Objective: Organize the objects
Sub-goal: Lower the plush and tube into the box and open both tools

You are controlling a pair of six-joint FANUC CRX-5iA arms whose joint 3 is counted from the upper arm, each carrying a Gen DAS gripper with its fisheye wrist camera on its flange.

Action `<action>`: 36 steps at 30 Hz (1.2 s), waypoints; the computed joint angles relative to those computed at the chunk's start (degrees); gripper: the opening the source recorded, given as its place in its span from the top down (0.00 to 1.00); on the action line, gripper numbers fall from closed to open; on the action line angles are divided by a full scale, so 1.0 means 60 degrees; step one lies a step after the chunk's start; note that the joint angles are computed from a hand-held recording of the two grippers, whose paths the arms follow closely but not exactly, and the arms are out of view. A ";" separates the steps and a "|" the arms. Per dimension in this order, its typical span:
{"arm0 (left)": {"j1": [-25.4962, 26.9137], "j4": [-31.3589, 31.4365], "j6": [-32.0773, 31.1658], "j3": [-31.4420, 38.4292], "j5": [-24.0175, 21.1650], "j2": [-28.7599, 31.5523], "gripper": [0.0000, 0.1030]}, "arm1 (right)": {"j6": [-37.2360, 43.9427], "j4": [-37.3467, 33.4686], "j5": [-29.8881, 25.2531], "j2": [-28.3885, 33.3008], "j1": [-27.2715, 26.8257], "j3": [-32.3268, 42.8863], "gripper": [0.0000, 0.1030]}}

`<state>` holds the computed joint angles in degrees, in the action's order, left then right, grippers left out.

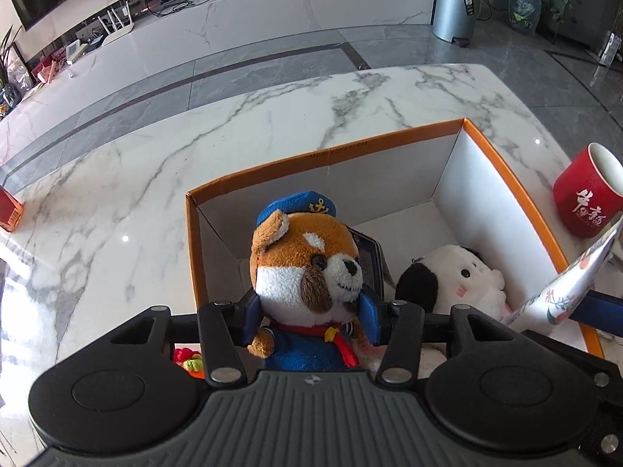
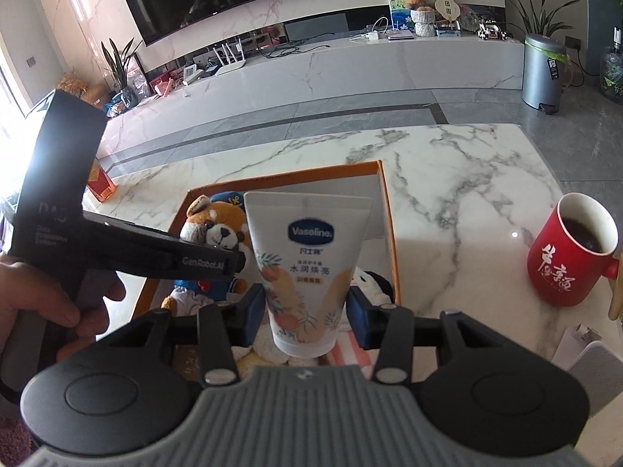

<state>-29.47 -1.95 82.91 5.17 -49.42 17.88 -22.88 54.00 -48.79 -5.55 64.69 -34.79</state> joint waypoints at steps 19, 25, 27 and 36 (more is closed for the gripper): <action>0.0085 0.0240 -0.0495 0.0244 -0.0452 0.0270 0.31 | 0.0135 -0.0120 0.0260 0.0070 -0.0216 -0.0034 0.54; 0.0692 0.2084 -0.1892 -0.0773 0.0359 -0.0384 0.47 | 0.0222 -0.0021 0.0617 0.0058 -0.0457 0.0012 0.54; 0.0777 0.2468 -0.2481 -0.1071 0.0724 -0.0621 0.52 | 0.0192 0.0022 0.0735 0.0103 -0.0578 0.0095 0.54; 0.1106 0.3362 -0.3408 -0.1740 0.1952 -0.1097 0.55 | 0.0120 0.0002 0.1180 0.0894 -0.1339 0.0964 0.54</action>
